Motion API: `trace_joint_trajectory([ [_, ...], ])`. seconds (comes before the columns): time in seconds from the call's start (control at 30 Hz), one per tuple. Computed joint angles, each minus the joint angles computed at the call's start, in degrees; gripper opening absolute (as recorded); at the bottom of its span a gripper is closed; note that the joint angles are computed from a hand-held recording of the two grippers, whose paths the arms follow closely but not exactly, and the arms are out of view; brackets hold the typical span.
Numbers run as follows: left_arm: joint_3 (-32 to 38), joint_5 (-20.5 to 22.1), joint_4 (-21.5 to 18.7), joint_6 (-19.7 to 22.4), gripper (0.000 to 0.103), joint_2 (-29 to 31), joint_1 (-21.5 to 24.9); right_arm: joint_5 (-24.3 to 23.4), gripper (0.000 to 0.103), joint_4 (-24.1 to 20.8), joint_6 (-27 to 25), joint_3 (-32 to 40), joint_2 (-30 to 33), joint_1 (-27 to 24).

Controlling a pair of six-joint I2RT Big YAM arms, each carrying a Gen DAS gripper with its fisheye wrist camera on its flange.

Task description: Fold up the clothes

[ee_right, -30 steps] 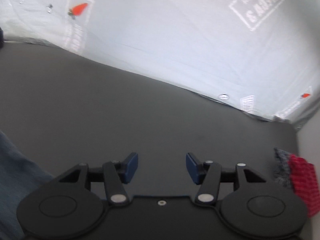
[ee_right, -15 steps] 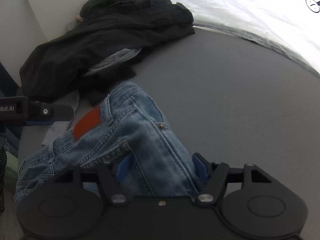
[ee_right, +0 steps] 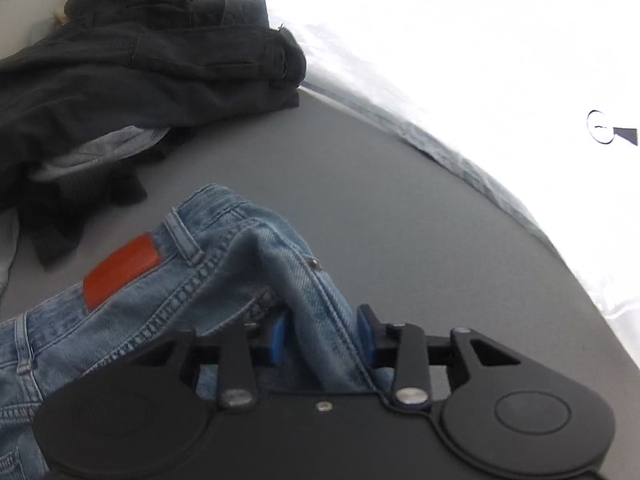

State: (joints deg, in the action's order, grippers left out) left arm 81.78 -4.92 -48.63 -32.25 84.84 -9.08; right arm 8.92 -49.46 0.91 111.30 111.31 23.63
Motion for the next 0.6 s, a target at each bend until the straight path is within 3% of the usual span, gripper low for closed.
trace_joint_trajectory([
  [0.13,-0.54,1.47,0.47,1.46,0.089,-0.81,-1.92,2.25,0.066,7.36,4.72,-16.26,-13.97,-0.61],
  [0.23,-0.46,2.25,0.50,2.05,0.089,-1.22,-4.31,6.00,0.071,6.95,8.30,-28.70,-25.98,-2.40],
  [0.4,-0.21,4.76,0.24,3.42,0.089,-2.36,-10.03,12.76,0.076,-4.87,20.41,-45.52,-44.30,-9.43],
  [0.5,0.12,5.54,-0.62,3.60,0.089,-2.52,-14.43,15.42,0.076,-13.11,28.57,-54.20,-56.22,-18.89],
  [0.6,0.30,4.81,-1.23,2.17,0.089,-2.43,-19.34,15.79,0.076,-16.42,30.27,-59.66,-65.53,-32.85],
])
